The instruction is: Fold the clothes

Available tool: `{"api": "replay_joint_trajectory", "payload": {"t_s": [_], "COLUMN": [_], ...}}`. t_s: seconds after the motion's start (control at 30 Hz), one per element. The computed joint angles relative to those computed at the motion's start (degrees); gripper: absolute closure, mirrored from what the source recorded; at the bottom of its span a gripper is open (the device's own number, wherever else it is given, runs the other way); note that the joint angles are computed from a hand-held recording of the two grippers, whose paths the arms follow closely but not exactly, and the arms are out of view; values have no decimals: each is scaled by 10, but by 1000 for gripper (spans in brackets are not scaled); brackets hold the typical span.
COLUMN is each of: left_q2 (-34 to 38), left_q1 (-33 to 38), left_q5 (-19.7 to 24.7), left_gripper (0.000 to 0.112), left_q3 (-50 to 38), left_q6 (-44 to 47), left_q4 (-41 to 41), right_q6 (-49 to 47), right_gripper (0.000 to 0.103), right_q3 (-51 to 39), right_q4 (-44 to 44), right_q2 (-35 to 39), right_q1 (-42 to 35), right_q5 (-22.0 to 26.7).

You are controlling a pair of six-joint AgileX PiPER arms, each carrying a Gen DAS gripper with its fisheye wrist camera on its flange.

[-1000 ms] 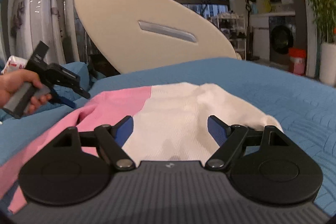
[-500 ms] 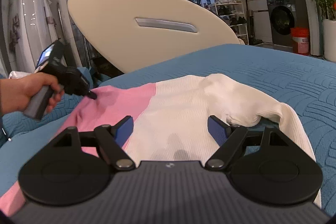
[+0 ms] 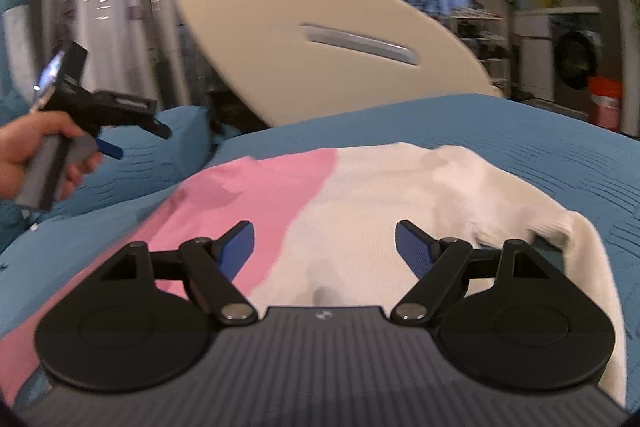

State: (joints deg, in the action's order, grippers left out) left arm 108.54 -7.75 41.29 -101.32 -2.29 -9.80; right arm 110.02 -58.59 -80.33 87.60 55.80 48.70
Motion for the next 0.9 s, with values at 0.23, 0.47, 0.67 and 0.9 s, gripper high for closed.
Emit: {"api": "replay_joint_trajectory", "payload": {"t_s": [0.23, 0.47, 0.67, 0.9], "left_q2": [-151, -115, -100, -114], "left_q1": [15, 59, 36, 35], "left_q5": [-37, 48, 53, 26], "left_gripper": [9, 9, 9, 9], "left_q3": [264, 232, 212, 250], "left_q6": [133, 100, 85, 91], "left_q4": [-20, -56, 2, -15], "right_q6": [-120, -506, -436, -64], "right_gripper": [23, 25, 43, 43], "right_q3": [3, -114, -182, -181], "right_q4": [-39, 239, 552, 438], "right_q2": [-4, 61, 118, 141], "right_q1": [24, 102, 47, 59], "right_q5": [-149, -228, -262, -296]}}
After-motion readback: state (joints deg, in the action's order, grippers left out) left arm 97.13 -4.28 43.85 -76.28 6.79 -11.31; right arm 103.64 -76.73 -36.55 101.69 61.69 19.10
